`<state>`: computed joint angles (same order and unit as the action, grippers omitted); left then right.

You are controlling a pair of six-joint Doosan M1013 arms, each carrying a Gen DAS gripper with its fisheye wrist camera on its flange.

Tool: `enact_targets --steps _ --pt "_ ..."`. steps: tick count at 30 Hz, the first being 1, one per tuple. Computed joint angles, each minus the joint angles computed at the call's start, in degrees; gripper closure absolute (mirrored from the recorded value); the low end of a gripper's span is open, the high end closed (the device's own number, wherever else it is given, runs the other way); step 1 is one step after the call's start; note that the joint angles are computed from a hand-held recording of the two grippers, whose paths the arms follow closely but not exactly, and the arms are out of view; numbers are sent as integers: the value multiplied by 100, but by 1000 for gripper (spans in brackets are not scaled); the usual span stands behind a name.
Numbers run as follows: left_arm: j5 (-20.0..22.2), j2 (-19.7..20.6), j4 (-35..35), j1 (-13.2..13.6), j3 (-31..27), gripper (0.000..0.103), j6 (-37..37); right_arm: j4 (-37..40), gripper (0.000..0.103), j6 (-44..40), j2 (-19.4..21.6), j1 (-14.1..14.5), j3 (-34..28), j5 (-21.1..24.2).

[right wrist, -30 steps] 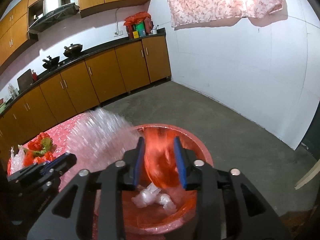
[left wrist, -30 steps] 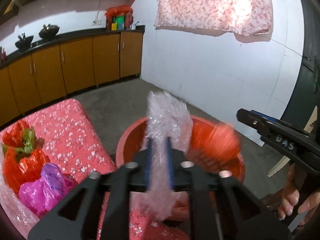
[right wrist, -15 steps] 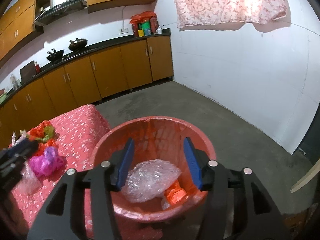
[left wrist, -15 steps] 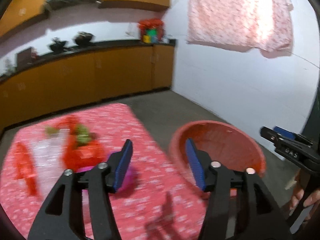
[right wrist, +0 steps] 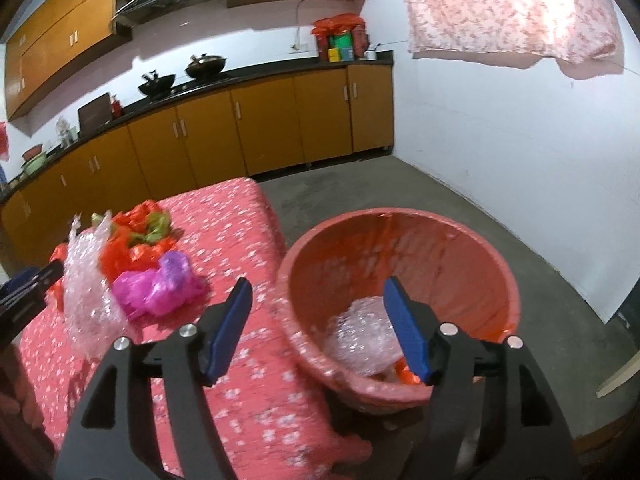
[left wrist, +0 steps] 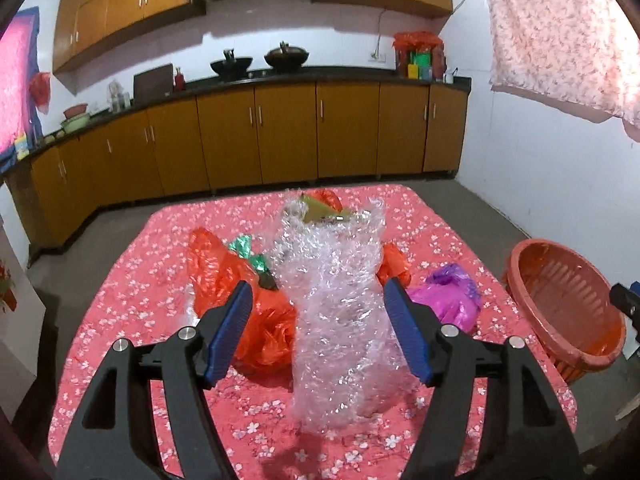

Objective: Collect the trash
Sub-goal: 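Grasp another piece of bubble wrap with the left gripper while the right gripper returns to the table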

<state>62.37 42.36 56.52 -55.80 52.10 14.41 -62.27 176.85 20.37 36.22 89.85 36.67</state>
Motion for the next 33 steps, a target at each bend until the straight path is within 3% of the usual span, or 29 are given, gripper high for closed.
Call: enact_targets --steps 2,6,13,15,26,33 --pt "-21 63 -126 47 -99 35 145 81 36 -169 30 36 -43 37" --pt "-123 104 -404 108 -142 46 333 281 36 -421 57 59 -81 83" --pt "-213 149 -646 127 -202 88 639 552 36 -677 87 39 -147 148" --pt "-254 123 -582 120 -160 92 588 580 36 -717 95 44 -170 152" --pt "-647 -515 186 34 700 94 -312 560 36 -925 176 131 -376 -3" --pt "-314 -972 875 -2 1316 94 -1073 835 36 -1335 432 232 -800 -199"
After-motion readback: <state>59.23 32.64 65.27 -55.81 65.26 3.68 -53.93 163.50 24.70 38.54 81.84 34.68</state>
